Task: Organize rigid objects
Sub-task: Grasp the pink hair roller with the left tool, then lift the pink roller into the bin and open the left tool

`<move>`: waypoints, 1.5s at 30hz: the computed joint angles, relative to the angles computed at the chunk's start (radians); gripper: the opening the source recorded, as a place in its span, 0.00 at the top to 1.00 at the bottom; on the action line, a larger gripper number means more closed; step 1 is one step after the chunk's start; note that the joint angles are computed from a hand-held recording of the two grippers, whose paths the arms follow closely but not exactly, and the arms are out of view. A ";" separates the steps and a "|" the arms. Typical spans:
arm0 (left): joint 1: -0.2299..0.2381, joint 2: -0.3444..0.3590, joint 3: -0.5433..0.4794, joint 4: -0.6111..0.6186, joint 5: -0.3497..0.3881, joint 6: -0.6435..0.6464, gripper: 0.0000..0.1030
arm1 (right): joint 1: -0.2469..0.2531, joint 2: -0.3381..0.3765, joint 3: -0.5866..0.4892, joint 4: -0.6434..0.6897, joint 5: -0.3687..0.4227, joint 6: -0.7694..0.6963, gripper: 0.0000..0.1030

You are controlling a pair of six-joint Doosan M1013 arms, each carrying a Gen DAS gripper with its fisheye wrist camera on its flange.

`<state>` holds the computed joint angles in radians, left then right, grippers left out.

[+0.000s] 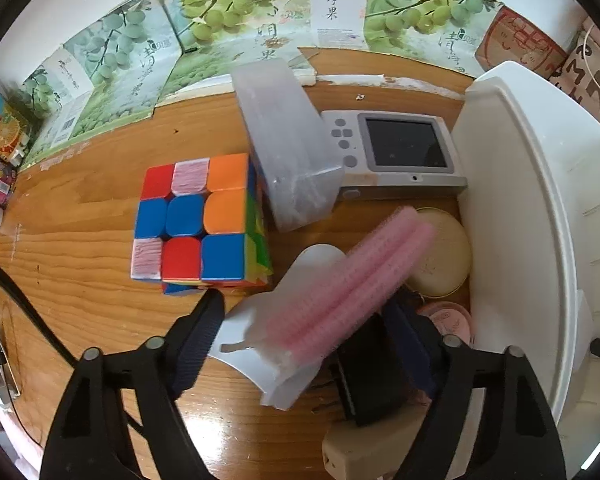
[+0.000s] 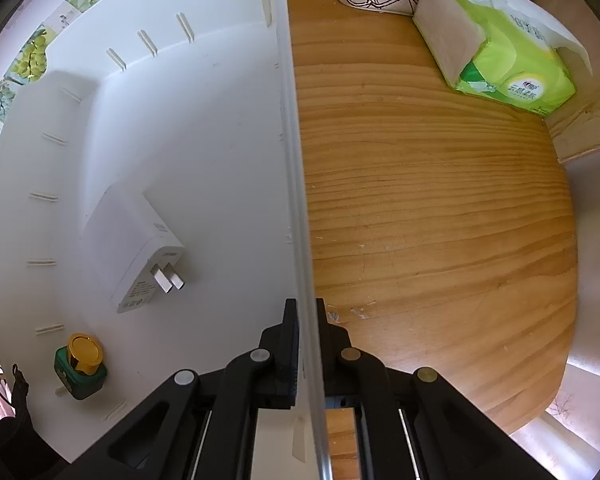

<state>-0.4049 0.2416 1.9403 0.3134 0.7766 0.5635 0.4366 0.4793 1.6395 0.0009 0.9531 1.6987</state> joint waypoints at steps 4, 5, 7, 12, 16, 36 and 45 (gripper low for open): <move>0.002 -0.002 0.001 -0.008 -0.005 0.019 0.26 | 0.001 -0.004 0.002 -0.006 0.000 0.012 0.94; 0.002 -0.001 0.000 -0.007 -0.008 0.022 0.36 | 0.001 -0.005 0.003 -0.008 -0.001 0.015 0.94; 0.005 0.000 -0.002 -0.029 -0.011 0.035 0.46 | 0.001 -0.006 0.004 -0.009 -0.001 0.018 0.94; 0.004 0.002 -0.002 -0.031 -0.004 0.028 0.59 | 0.002 -0.008 0.005 -0.013 0.001 0.016 0.94; 0.011 -0.006 0.006 -0.048 -0.016 0.022 0.61 | 0.002 -0.009 0.005 -0.009 -0.003 0.018 0.94; -0.041 -0.159 0.104 0.285 -0.211 -0.399 0.69 | -0.004 -0.016 0.011 0.005 -0.015 -0.015 0.94; -0.081 -0.246 0.162 0.666 -0.266 -0.811 0.69 | -0.010 -0.022 0.019 0.017 -0.028 -0.036 0.94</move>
<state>-0.4863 -0.0048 2.1025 0.9793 0.5106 -0.2478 0.4269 0.4573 1.6581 0.0177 0.9247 1.6624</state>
